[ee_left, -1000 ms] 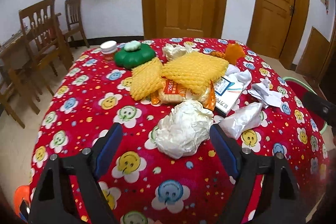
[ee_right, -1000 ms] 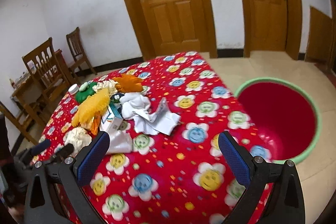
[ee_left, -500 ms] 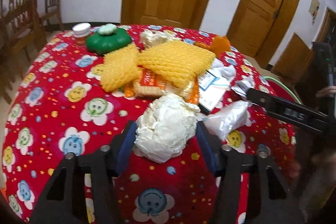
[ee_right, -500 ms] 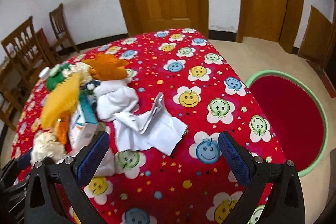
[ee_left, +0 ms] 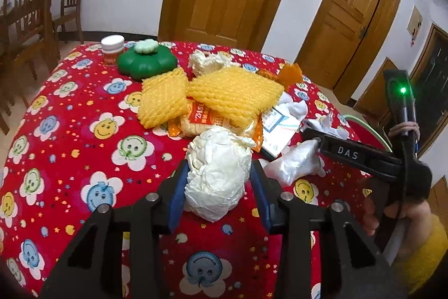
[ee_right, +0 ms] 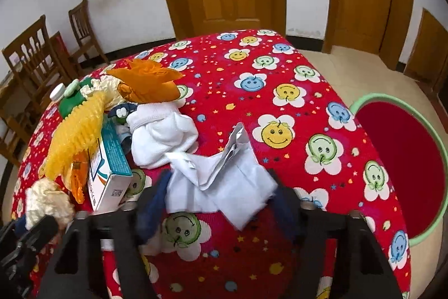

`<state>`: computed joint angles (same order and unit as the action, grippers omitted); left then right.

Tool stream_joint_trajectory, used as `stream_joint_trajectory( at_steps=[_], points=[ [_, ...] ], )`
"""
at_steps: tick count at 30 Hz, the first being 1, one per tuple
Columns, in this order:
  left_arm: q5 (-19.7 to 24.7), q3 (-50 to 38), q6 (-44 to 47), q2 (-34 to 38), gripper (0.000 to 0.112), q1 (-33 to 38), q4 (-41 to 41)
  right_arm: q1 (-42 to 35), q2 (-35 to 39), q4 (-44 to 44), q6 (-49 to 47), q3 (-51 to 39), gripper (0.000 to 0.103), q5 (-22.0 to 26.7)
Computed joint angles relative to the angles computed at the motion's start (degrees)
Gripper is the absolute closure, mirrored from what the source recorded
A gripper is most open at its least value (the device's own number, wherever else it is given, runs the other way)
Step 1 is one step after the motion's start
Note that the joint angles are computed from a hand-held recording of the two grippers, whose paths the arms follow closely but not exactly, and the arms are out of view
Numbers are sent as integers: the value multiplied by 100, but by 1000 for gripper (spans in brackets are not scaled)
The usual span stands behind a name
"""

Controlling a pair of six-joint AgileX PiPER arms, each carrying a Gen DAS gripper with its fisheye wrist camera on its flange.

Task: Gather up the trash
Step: 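Grasp the crumpled white paper with the right gripper while the left grasps the white paper ball, then carry both papers over the red bucket and open both grippers to drop them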

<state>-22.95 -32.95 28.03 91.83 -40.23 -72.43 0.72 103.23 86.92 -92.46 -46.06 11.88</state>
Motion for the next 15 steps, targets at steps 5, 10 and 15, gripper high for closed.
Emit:
stream_joint_trajectory(
  at_steps=[5,10,15],
  points=[
    [-201,69,415,-272,69,-216,-631,-189,-181,20,-68,127,78,214],
    [-535,10,1032,-502,69,-562,-1408,-503,-603,207,-419,464,80,624],
    [-733,-192,1583,-610,69,-834,-1986,-912,-1017,35,-429,741,80,1037]
  ],
)
